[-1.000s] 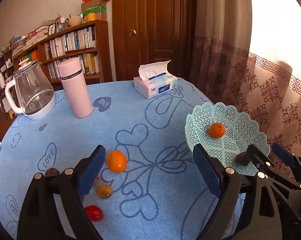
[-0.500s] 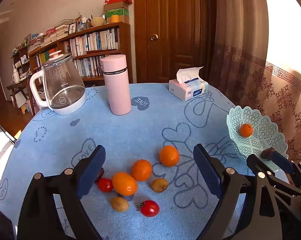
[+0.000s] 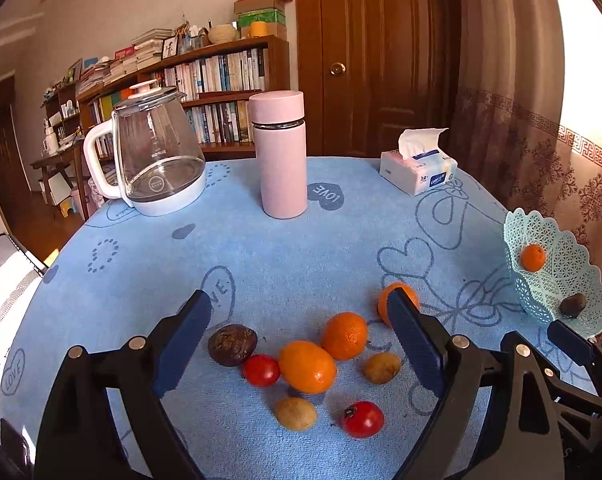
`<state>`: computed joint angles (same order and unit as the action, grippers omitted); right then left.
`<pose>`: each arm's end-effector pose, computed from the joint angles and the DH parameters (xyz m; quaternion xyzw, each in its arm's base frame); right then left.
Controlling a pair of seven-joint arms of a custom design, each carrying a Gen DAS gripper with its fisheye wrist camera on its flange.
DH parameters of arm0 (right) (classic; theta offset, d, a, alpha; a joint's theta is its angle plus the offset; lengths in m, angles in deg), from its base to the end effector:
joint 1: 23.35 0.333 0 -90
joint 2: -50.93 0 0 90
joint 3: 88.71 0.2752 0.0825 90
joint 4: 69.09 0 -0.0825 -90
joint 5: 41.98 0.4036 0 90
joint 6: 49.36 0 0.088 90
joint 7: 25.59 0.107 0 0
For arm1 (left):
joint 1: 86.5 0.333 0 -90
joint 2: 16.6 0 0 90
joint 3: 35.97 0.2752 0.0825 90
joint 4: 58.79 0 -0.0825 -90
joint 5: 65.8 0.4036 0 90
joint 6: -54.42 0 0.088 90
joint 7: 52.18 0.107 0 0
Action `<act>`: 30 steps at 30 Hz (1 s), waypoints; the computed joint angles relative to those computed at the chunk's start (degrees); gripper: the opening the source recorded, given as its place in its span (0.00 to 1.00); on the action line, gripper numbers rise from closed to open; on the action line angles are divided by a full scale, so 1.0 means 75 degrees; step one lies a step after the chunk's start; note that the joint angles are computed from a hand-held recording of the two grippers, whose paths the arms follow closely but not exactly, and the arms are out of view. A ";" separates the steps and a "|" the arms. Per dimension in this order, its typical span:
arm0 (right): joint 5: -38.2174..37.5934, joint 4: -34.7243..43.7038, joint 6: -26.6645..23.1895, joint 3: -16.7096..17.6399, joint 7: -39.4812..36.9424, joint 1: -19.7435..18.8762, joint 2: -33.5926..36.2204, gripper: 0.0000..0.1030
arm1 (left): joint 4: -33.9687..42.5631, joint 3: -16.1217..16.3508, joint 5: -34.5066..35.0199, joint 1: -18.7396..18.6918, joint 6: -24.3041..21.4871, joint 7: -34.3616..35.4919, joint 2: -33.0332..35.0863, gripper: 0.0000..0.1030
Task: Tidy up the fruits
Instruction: 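Move both grippers back to the fruit and grasp another mangosteen with left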
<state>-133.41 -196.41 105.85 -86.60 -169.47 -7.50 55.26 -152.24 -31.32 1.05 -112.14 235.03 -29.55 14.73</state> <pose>0.5210 0.2057 0.3050 -0.4595 0.7663 -0.3139 0.3212 0.6196 -0.3342 0.3286 -0.4902 0.7366 -0.3786 0.2717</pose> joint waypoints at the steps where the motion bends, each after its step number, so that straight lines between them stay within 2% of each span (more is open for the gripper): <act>1: -0.0022 0.0035 0.0025 0.0002 0.0024 0.0002 0.0054 0.71 | 0.0020 -0.0038 -0.0050 0.0040 -0.0016 0.0058 0.0031 0.86; 11: 0.0073 0.0332 0.0259 -0.0103 -0.0125 0.0093 0.0527 0.71 | 0.0210 -0.0715 -0.1430 0.0734 -0.0274 0.1445 0.0462 0.86; 16: 0.0049 0.0423 0.0340 -0.0157 -0.0143 0.0156 0.0662 0.71 | 0.0324 -0.1849 -0.2994 0.1830 -0.0596 0.2900 0.0792 0.86; 21: 0.0062 0.0456 0.0418 -0.0207 -0.0134 0.0174 0.0718 0.71 | 0.0425 -0.2564 -0.4126 0.2508 -0.0883 0.3895 0.1020 0.86; 26: 0.0128 0.0486 0.0423 -0.0219 -0.0216 0.0200 0.0762 0.71 | 0.0592 -0.2731 -0.4875 0.2632 -0.1264 0.4565 0.1188 0.86; 30: 0.0137 0.0483 0.0417 -0.0229 -0.0217 0.0218 0.0763 0.71 | 0.0601 -0.2939 -0.5378 0.2718 -0.1413 0.5240 0.1258 0.82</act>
